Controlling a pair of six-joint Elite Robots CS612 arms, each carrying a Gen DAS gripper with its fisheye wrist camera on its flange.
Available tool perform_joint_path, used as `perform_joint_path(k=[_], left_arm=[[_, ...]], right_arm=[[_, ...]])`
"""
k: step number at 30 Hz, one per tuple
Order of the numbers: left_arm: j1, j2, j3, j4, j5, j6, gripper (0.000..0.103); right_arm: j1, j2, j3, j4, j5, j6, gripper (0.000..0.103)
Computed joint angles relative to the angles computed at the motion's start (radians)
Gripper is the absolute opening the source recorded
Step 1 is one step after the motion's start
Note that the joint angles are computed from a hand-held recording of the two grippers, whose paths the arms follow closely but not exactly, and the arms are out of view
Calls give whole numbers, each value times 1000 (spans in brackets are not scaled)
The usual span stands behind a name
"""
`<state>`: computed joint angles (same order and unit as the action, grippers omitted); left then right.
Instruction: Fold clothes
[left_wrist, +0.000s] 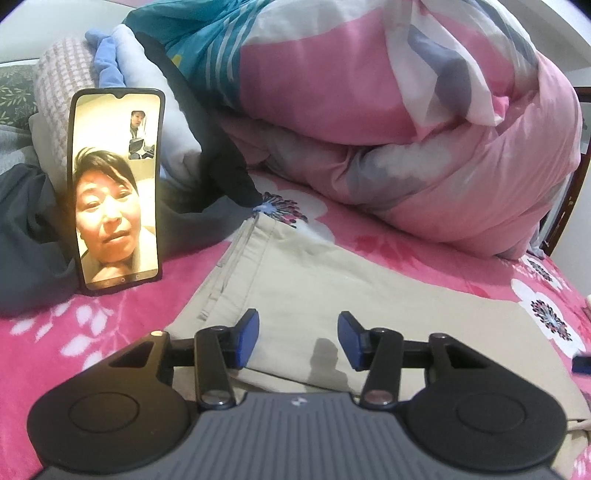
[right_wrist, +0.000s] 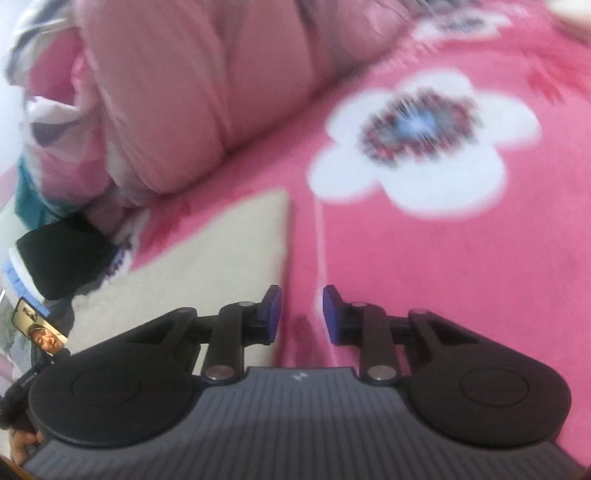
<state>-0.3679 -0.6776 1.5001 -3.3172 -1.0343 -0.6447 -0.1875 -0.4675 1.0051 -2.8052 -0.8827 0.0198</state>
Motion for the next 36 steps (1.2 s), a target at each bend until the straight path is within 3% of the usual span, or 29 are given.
perform_joint_path(k=[4,7,8,11,14,16,18,21,24,28,31,33,36], left_arm=[[-6,3,-6,11,21,15,49],[-7,6,-5,3,24,19,49],[-6,6,-3,-3,21,19,49],[-2,5,3,-22,5,13,49],[2,4,7,-33,-8,3,49],[3,3,10,-41,-14,-4,49],[5,2,15,-54,-23,-16,49],[3,-8,34,-88,-33,-34,58],[-12,-28,72,-133,-11,-44,68],[-43,-63,145,-189,35,-78,85],[-53,-79,183,-208,25,-132,94],[-46,-76,178,-191,-15,-183,95],[-33,-67,164,-173,-74,-260,95]], right_arm=[[36,57,-138,112,15,-120,22],[64,137,-305,249,-32,-173,20],[70,170,-369,280,-57,-161,15],[60,289,-588,350,-21,24,12],[50,353,-715,378,-80,185,17],[27,342,-681,368,19,272,18],[6,293,-575,355,120,299,26],[-13,195,-387,394,188,225,39],[-29,115,-230,424,243,152,40],[-48,44,-72,393,310,137,40],[-54,20,-29,406,329,116,40],[-51,20,-35,430,326,96,43],[-42,53,-95,486,361,99,47]])
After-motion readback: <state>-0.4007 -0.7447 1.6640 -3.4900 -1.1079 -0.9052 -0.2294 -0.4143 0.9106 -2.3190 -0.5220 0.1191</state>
